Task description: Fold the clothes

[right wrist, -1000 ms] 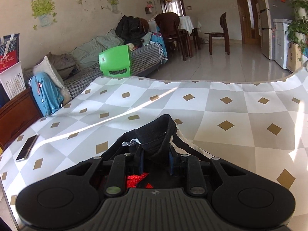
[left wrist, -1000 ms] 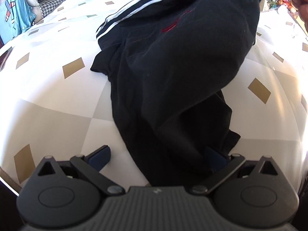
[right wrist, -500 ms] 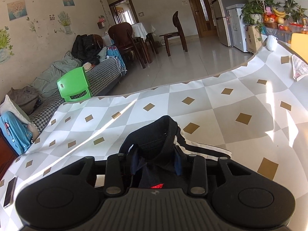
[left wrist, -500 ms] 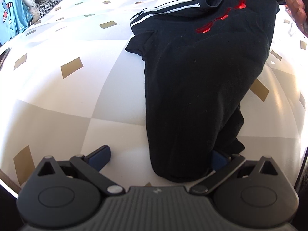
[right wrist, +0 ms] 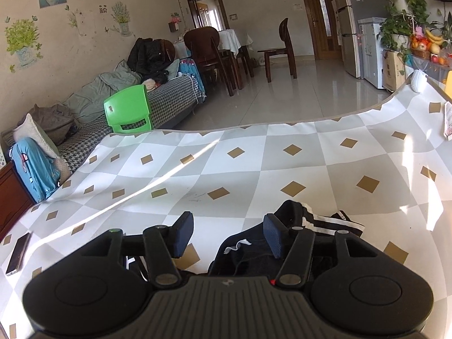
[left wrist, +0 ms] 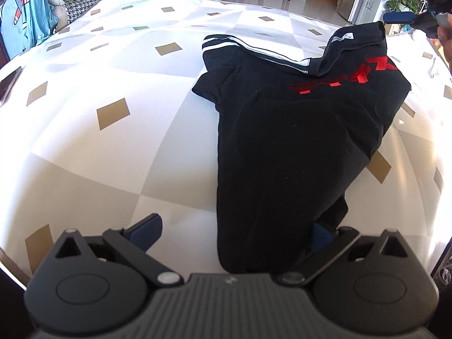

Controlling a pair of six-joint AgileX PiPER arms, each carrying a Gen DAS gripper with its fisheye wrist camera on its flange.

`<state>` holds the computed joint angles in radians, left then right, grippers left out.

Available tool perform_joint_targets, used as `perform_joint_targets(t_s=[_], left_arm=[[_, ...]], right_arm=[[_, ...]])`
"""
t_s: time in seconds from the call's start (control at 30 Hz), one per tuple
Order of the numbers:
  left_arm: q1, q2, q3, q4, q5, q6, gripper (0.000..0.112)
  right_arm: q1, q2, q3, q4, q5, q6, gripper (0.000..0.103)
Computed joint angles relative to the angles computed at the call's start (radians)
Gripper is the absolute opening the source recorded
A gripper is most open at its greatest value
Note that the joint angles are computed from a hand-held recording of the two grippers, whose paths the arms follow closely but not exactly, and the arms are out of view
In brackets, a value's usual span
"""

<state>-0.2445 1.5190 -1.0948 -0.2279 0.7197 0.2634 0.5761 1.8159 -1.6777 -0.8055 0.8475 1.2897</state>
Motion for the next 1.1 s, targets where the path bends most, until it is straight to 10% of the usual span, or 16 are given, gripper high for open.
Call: perform_joint_targets(t_s=[0.53, 1.1], left_arm=[[-0.003, 0.141, -0.267, -0.036, 0.173, 0.014, 0.103], [0.034, 0.492, -0.724, -0.054, 0.315, 0.016, 0.103]], right_arm=[[-0.050, 0.014, 0.058, 0.539, -0.045, -0.441, 0.055], [-0.061, 0.090, 0.051, 0.601, 0.078, -0.559, 0.059]])
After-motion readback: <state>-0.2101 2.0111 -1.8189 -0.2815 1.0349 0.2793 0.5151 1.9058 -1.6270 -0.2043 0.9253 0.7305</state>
